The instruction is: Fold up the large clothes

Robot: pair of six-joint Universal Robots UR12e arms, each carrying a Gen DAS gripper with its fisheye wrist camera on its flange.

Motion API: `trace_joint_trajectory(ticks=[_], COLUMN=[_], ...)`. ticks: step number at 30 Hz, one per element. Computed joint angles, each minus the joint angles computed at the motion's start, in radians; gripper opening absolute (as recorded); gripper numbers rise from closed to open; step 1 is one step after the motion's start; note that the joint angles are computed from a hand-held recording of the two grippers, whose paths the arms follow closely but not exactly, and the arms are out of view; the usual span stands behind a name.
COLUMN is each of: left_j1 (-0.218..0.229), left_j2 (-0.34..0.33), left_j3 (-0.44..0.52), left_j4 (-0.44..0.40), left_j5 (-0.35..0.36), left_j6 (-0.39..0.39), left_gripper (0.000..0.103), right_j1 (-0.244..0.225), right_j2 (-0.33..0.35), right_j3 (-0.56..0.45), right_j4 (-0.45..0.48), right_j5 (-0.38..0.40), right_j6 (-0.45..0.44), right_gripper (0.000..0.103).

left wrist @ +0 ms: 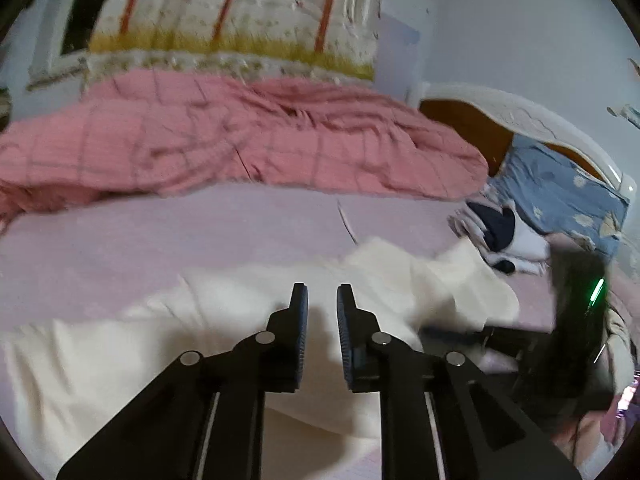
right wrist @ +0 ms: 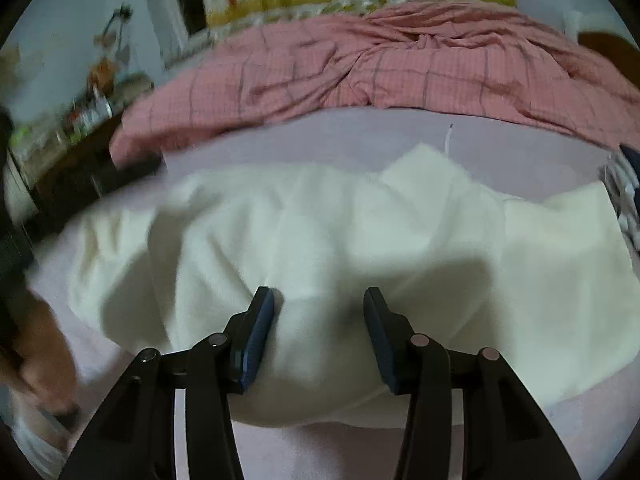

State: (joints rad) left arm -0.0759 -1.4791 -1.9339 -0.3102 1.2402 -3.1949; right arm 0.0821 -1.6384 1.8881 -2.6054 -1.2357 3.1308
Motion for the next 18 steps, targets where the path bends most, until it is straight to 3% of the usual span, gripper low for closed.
trace_joint_trajectory(ticks=[3,6,8,10,12,14,18], left_j1=[0.0,-0.036,-0.059,-0.063,-0.053,-0.036,-0.026], left_j2=[-0.028,-0.053,-0.058,-0.057,-0.057,-0.055,-0.043], left_j3=[-0.021,-0.011,-0.007,-0.009,-0.013,-0.02,-0.029], left_j4=[0.037,-0.024,-0.026,-0.024,-0.025,-0.018,0.008], left_j5=[-0.031,0.073,0.149,0.162,0.133,0.086,0.047], left_j6=[-0.067,-0.035,-0.02,-0.019,-0.032,-0.047,-0.049], left_gripper=[0.017,0.017,0.017,0.017,0.017,0.017,0.017], right_j1=[-0.019,-0.034,-0.05,-0.053,-0.048,-0.05,-0.046], right_j2=[-0.006,0.015,0.042,0.066,0.09,0.089,0.074], right_j3=[0.032,0.026,0.0,-0.019,-0.046,-0.042,-0.033], right_j4=[-0.177,-0.221,-0.16,-0.118,-0.037,-0.03,-0.02], right_j5=[-0.07,-0.127,-0.107,-0.11,-0.146,-0.146,-0.178], right_j6=[0.086,0.089,0.072,0.067,0.048,0.07,0.034], right_gripper=[0.049,0.033,0.019,0.018,0.018,0.018,0.018])
